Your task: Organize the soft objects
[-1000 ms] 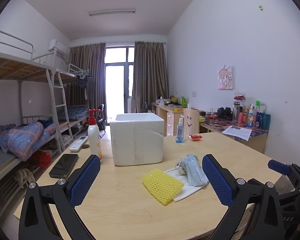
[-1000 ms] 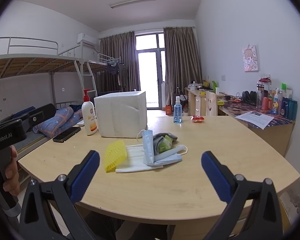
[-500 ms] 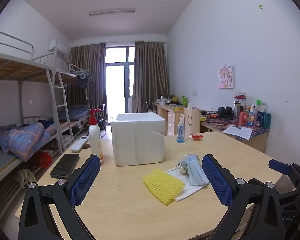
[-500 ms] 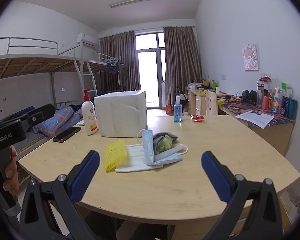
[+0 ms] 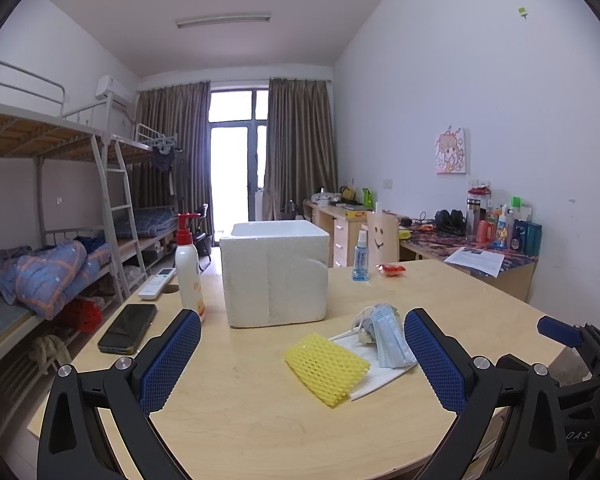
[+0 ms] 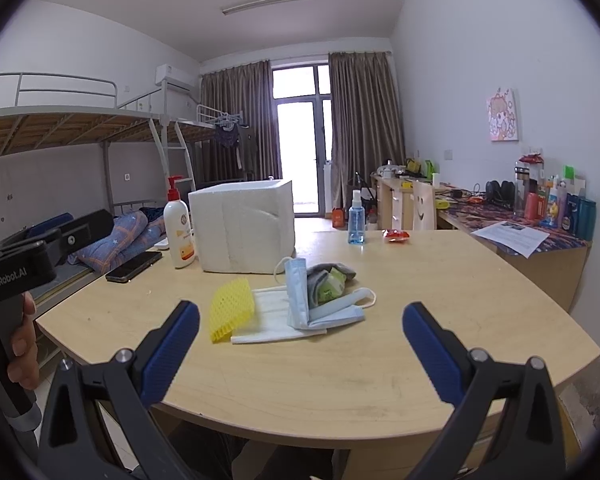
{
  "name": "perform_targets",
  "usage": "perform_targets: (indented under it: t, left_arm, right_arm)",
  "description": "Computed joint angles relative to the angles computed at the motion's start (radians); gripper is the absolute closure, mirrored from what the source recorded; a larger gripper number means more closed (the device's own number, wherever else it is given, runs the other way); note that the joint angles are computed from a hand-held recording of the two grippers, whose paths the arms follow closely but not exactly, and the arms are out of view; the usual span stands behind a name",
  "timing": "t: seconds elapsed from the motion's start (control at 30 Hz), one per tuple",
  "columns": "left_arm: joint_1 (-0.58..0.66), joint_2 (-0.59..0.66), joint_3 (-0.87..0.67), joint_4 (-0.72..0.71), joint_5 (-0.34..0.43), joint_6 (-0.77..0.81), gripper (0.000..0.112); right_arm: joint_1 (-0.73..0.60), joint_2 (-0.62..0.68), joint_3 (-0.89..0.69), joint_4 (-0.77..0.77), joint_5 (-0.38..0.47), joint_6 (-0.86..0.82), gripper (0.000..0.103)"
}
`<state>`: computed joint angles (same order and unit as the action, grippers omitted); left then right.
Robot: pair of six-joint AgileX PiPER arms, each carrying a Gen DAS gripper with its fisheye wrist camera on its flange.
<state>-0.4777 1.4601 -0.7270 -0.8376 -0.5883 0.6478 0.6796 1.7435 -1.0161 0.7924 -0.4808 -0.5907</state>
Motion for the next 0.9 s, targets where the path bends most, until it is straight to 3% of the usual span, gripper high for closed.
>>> perform_targets:
  t: [0.2,0.67,0.9]
  left_arm:
    - [0.032,0.018,-0.018,0.040,0.021,-0.031,0.010]
    - [0.134,0.179,-0.163,0.156,0.197,-0.092,0.010]
    - [0.160,0.270,-0.267,0.087,0.295,-0.013,0.010]
  right_arm:
    - [-0.009,0.005,-0.006,0.001,-0.003,0.016,0.000]
    - [-0.100,0.099,-0.137,-0.029,0.155,0.053,0.000]
    - [-0.124,0.152,-0.206,0.025,0.215,-0.006,0.000]
